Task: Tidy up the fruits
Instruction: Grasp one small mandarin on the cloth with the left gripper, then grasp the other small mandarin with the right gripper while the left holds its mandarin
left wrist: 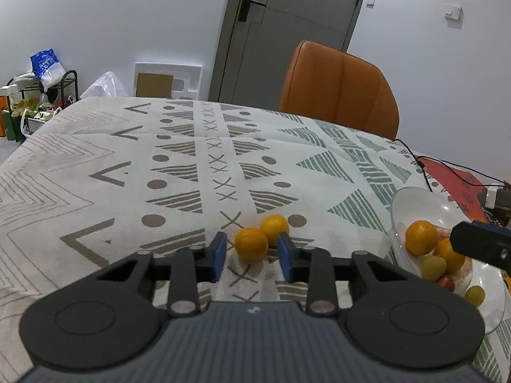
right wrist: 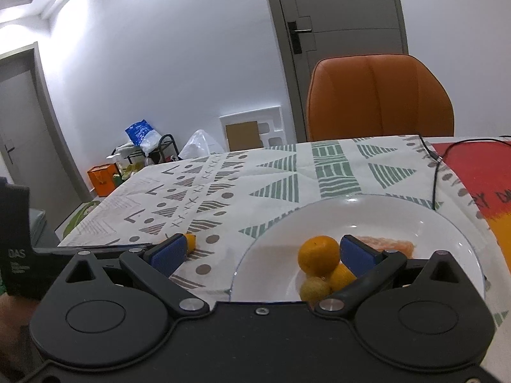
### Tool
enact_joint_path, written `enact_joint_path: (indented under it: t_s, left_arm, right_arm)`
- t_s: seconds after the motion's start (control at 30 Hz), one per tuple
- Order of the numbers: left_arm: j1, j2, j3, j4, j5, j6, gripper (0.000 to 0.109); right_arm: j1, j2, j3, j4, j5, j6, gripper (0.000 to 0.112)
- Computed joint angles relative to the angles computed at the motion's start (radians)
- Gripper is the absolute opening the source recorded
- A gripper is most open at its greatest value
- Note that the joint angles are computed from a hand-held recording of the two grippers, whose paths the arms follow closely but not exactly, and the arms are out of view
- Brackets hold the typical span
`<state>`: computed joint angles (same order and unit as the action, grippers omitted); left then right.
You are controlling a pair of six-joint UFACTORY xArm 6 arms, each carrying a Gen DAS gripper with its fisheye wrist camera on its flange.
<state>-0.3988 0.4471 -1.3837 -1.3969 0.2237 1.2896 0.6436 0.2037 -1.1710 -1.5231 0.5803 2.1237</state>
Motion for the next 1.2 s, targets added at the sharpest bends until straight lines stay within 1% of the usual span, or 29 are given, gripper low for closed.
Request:
enact_joint_path:
  t_s: [0.03,0.07,0.17,0.37,0.53,0.77,1.03,1.2]
  left_arm:
    - [0.001,0.007,-0.006,0.025,0.004,-0.027,0.021]
    - [0.005,0.010,-0.009,0.024,0.013,-0.032,0.021]
    - [0.009,0.001,-0.004,-0.009,0.009,0.009,0.021]
    - [0.031,-0.024,0.009,-0.018,0.012,0.022,0.021]
    - [0.054,-0.040,0.019,-0.023,0.013,0.031,0.021]
    - [0.087,-0.060,0.039,-0.035,0.013,0.044,0.021]
    - [0.123,-0.074,0.048,-0.060,0.012,0.066,0.021]
    - [0.144,-0.075,0.052,-0.068,0.008,0.069,0.021]
  right_arm:
    - [0.000,0.005,-0.007,0.002,-0.002,-0.007,0.103]
    - [-0.002,0.012,-0.017,0.005,-0.006,-0.016,0.103]
    - [-0.008,0.035,-0.046,0.012,-0.024,-0.041,0.103]
    - [-0.015,0.095,-0.117,0.019,-0.065,-0.085,0.101]
    - [-0.022,0.146,-0.178,0.043,-0.100,-0.131,0.089]
    - [-0.024,0.225,-0.269,0.093,-0.144,-0.216,0.082]
    - [-0.036,0.328,-0.386,0.225,-0.178,-0.364,0.066]
    - [-0.037,0.369,-0.433,0.292,-0.171,-0.443,0.061]
